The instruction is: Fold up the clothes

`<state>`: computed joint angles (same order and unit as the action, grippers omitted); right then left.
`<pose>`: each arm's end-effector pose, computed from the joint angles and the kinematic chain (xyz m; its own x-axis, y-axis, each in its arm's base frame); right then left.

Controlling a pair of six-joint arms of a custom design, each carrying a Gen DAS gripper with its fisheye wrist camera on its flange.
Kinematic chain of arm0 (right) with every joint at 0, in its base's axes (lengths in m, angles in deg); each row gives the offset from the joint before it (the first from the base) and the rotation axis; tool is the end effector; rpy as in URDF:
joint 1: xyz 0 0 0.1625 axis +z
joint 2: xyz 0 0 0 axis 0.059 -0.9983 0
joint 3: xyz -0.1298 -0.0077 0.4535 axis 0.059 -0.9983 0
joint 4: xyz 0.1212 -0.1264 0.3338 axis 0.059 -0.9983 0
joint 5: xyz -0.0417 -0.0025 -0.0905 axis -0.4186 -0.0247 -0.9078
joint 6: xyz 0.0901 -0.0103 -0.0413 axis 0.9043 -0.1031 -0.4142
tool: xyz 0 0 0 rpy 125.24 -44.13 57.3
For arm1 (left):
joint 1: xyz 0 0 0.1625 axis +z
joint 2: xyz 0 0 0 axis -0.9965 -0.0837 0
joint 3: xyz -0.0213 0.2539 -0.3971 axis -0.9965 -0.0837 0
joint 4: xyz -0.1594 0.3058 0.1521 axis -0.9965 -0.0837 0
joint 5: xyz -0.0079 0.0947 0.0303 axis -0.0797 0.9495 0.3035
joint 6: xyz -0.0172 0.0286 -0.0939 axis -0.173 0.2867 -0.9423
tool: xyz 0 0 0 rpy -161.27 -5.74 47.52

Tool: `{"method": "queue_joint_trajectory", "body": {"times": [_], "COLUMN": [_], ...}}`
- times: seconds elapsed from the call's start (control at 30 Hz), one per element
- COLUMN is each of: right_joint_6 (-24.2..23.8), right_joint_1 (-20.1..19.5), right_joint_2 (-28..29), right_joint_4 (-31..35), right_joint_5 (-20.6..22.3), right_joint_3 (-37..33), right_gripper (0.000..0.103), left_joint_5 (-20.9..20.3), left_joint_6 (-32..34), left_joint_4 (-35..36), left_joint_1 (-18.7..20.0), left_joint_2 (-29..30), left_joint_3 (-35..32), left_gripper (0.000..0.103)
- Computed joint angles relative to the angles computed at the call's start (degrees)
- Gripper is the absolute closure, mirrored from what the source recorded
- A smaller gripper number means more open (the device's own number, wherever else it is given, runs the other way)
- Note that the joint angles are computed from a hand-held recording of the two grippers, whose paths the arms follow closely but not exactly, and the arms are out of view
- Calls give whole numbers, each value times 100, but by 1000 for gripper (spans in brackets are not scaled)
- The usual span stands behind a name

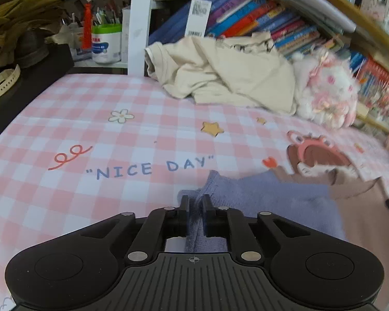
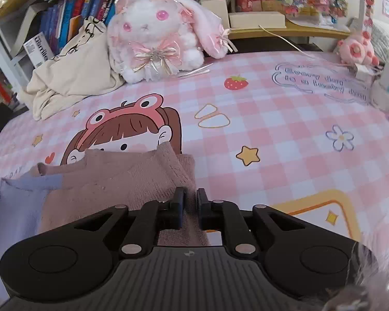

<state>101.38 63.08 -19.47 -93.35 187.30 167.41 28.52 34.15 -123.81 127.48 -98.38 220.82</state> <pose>-0.0145 -0.2972 0.2767 -0.7944 0.3619 0.4879 -0.1452 0.6667 -0.7311 -0.1909 -0.4347 0.0798 -0.7750 0.3630 -0.5172 0.5950 0.6948 -0.4040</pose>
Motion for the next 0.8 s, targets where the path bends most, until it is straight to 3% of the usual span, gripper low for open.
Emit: {"method": "queue_joint_trajectory", "body": {"times": [0.07, 0.13, 0.2, 0.27, 0.37, 0.4, 0.43, 0.5, 0.63, 0.8], "right_joint_6": [-47, -77, -127, -245, -209, -136, -38, 196, 411, 818], "right_joint_1": [-185, -442, -713, -1034, -1108, -1098, -1116, -863, -251, 231], "right_joint_2": [-293, -578, -842, -986, -794, -702, -608, -388, 68, 598], "right_joint_4": [300, 713, 1080, 1342, 1301, 1246, 1217, 1097, 896, 794], "right_joint_5": [-407, -759, -1055, -1294, -1239, -1226, -1318, -1129, -591, -141], "right_joint_3": [54, 109, 191, 317, 382, 377, 355, 265, -23, -497], "right_gripper": [73, 63, 60, 59, 63, 69, 75, 80, 84, 84], "left_joint_5": [38, -141, -472, -869, -807, -728, -702, -868, -705, -548], "left_joint_6": [-135, -450, -797, -1116, -1546, -1627, -1706, -1796, -1416, -980], "left_joint_4": [-158, -88, 28, 182, 132, 83, 96, 341, 728, 1375], "left_joint_1": [-97, -121, -88, 46, 95, 98, 128, 283, 424, 616], "left_joint_2": [-153, -381, -618, -729, -548, -457, -396, -384, -271, -212], "left_joint_3": [172, 370, 581, 707, 736, 715, 655, 427, -68, -718], "left_gripper": [82, 49, 37, 38, 42, 50, 66, 86, 87, 86]}}
